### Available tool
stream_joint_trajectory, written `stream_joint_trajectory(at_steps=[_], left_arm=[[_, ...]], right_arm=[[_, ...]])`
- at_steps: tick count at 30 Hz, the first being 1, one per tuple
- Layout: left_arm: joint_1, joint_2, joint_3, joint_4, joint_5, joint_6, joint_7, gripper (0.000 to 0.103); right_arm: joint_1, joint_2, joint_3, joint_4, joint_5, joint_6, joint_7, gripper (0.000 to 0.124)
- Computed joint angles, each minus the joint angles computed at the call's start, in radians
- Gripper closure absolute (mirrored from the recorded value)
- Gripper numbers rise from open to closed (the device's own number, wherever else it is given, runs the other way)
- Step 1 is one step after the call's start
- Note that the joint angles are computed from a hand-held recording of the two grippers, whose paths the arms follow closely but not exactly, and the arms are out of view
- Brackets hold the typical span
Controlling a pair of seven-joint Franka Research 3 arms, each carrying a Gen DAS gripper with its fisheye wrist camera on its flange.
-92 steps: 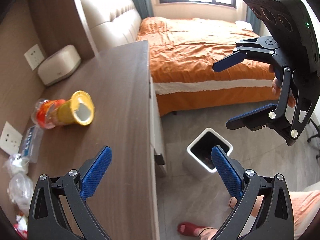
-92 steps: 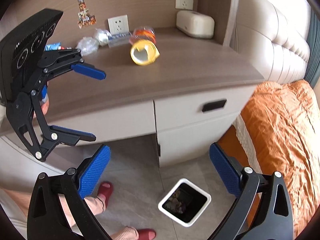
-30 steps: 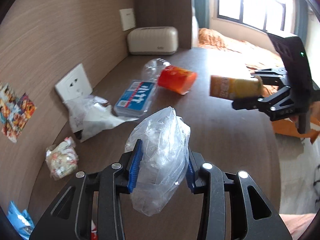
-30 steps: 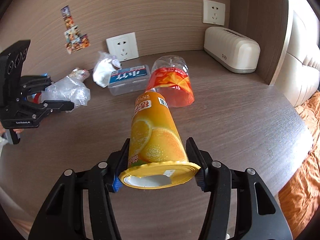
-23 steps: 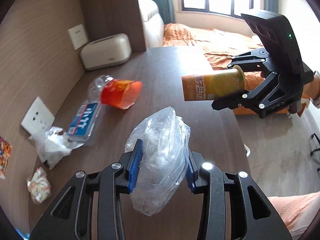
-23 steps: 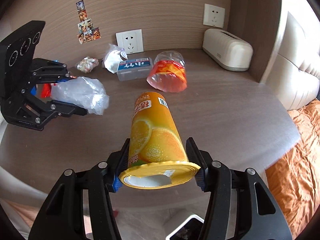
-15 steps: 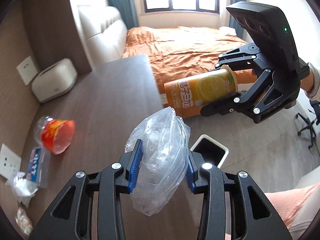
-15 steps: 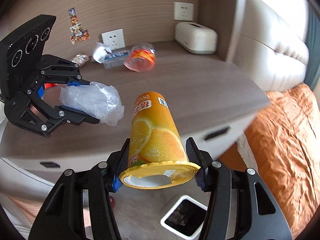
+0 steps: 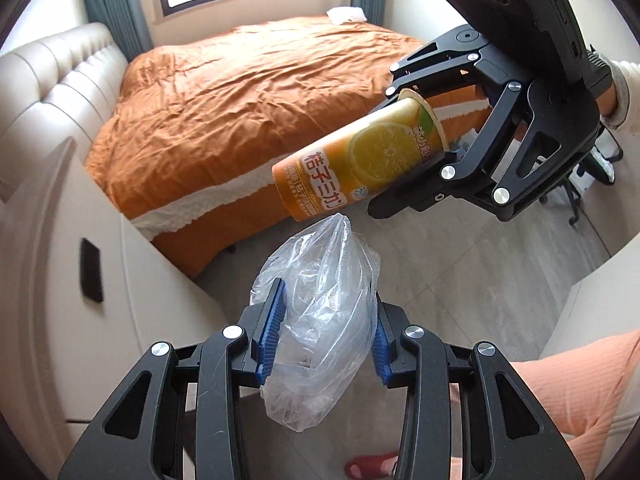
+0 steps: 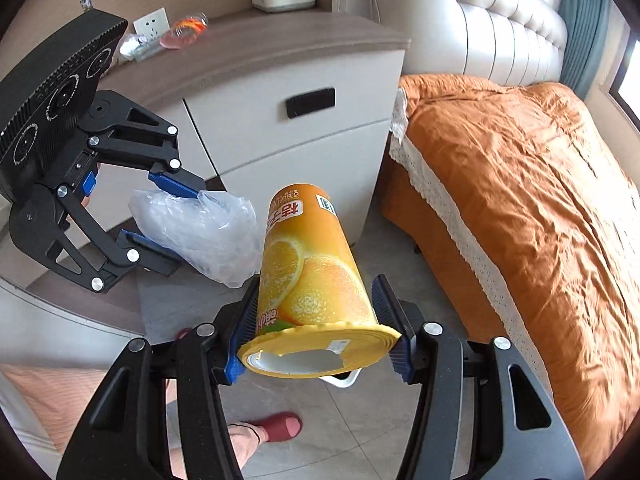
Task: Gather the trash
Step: 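Carry the plastic bag and orange can in both grippers over the bin, then open both grippers to drop the bag and can into the bin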
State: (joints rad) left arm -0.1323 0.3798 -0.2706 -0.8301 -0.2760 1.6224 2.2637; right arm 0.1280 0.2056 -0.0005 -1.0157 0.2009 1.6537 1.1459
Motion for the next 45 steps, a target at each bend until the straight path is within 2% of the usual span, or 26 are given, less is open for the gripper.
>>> stream_joint_trajectory(at_steps=[4, 8, 17, 22, 23, 24, 25, 26, 27, 28, 32, 39, 45], left_arm=[[-0.015, -0.04, -0.006, -0.181, -0.007, 0.077, 0.01, 0.065], [-0.033, -0.008, -0.003, -0.24, 0.021, 0.115, 0.017, 0.065], [-0.046, 0.06, -0.012, -0.411, 0.06, 0.256, 0.019, 0.065], [-0.05, 0.129, -0.021, -0.444, 0.078, 0.306, 0.032, 0.064], [-0.047, 0.137, -0.023, -0.45, 0.076, 0.309, 0.03, 0.061], [-0.041, 0.153, -0.027, -0.448, 0.067, 0.307, 0.029, 0.053], [-0.038, 0.169, -0.03, -0.443, 0.063, 0.31, 0.03, 0.043], [-0.033, 0.172, -0.033, -0.455, 0.059, 0.329, 0.038, 0.009], [-0.029, 0.156, -0.036, -0.495, 0.057, 0.369, 0.052, 0.005], [-0.026, 0.151, -0.039, -0.521, 0.062, 0.403, 0.076, 0.005], [-0.037, 0.158, -0.034, -0.551, 0.117, 0.439, 0.121, 0.005], [-0.029, 0.165, -0.045, -0.529, 0.108, 0.422, 0.128, 0.005], [-0.026, 0.149, -0.043, -0.525, 0.105, 0.416, 0.135, 0.005]], right_arm=[[-0.03, -0.073, -0.016, -0.207, 0.024, 0.064, -0.072, 0.068], [-0.052, -0.072, -0.024, -0.315, 0.058, 0.099, -0.138, 0.068], [-0.068, 0.04, -0.018, -0.438, 0.07, 0.169, -0.32, 0.068], [-0.062, 0.117, -0.01, -0.46, 0.058, 0.234, -0.399, 0.068], [-0.064, 0.134, -0.009, -0.455, 0.06, 0.239, -0.414, 0.067], [-0.067, 0.149, -0.007, -0.453, 0.063, 0.245, -0.433, 0.063], [-0.069, 0.162, -0.006, -0.451, 0.064, 0.249, -0.453, 0.036], [-0.072, 0.167, -0.004, -0.468, 0.066, 0.276, -0.485, 0.023], [-0.074, 0.164, -0.002, -0.489, 0.067, 0.302, -0.516, 0.025], [-0.072, 0.174, -0.002, -0.485, 0.056, 0.292, -0.534, 0.025], [-0.064, 0.182, -0.006, -0.51, 0.028, 0.3, -0.575, 0.025], [-0.055, 0.18, -0.007, -0.512, 0.027, 0.288, -0.56, 0.025], [-0.049, 0.141, -0.01, -0.54, 0.025, 0.331, -0.543, 0.025]])
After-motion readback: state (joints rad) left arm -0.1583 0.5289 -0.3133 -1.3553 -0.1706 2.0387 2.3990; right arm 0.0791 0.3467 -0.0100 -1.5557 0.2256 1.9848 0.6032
